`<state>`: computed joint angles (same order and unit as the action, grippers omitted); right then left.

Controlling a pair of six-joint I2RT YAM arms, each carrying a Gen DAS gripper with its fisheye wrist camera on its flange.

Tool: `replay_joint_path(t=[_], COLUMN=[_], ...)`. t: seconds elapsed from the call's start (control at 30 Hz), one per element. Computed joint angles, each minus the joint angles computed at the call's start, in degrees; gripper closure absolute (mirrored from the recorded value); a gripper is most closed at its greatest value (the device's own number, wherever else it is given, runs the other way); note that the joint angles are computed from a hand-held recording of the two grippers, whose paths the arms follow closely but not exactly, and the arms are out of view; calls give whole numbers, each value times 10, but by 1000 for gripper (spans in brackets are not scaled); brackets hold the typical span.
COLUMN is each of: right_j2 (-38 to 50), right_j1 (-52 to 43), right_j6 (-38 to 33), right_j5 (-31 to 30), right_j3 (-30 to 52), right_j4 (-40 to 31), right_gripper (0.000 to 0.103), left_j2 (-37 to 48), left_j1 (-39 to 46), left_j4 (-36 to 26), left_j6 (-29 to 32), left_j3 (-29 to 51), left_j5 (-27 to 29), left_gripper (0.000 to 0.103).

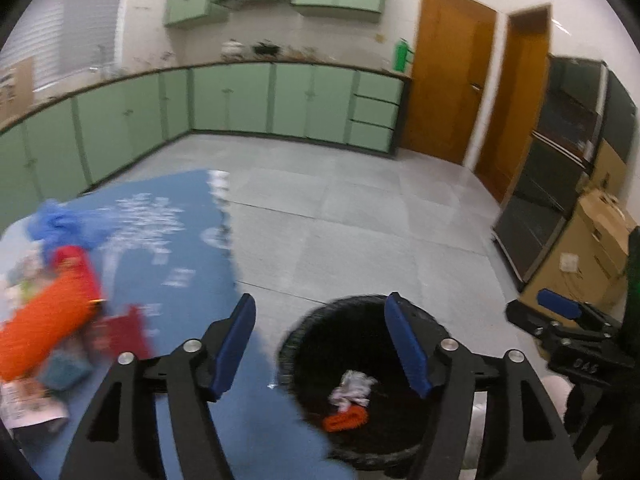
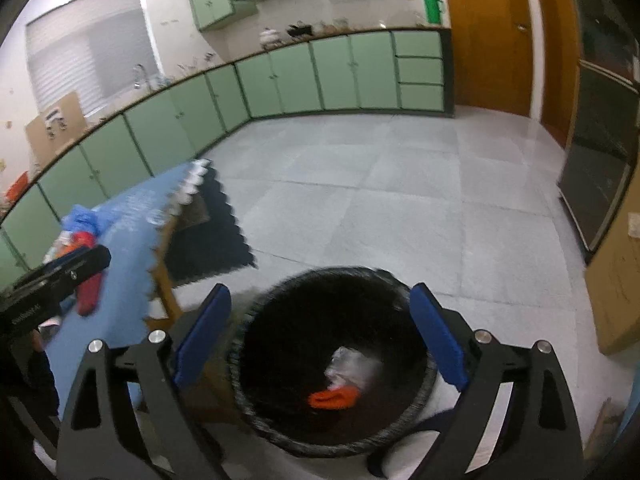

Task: Collect trash
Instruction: 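Return to the table and grasp the dark red cloth with the right tool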

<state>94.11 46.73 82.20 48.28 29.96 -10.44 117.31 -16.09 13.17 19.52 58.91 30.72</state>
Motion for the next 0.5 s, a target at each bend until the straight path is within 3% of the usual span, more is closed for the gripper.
replay_joint_path(t=[0.2,0.33,0.5], right_j2=[56,137,243], right_j1=[-6,-15,-18], right_j6=[-138,-227,-300], right_j5=[0,-37,-79], right_j3=[104,206,345], right_j4=[75,125,132], right_gripper=[14,14,18], left_j2=[-10,7,40], left_j1=[97,163,221], left_j4=[18,29,28], left_j6=[2,10,16], left_j3=[2,23,60], left_j5=[-9,-15,-24], left_gripper=[36,36,36])
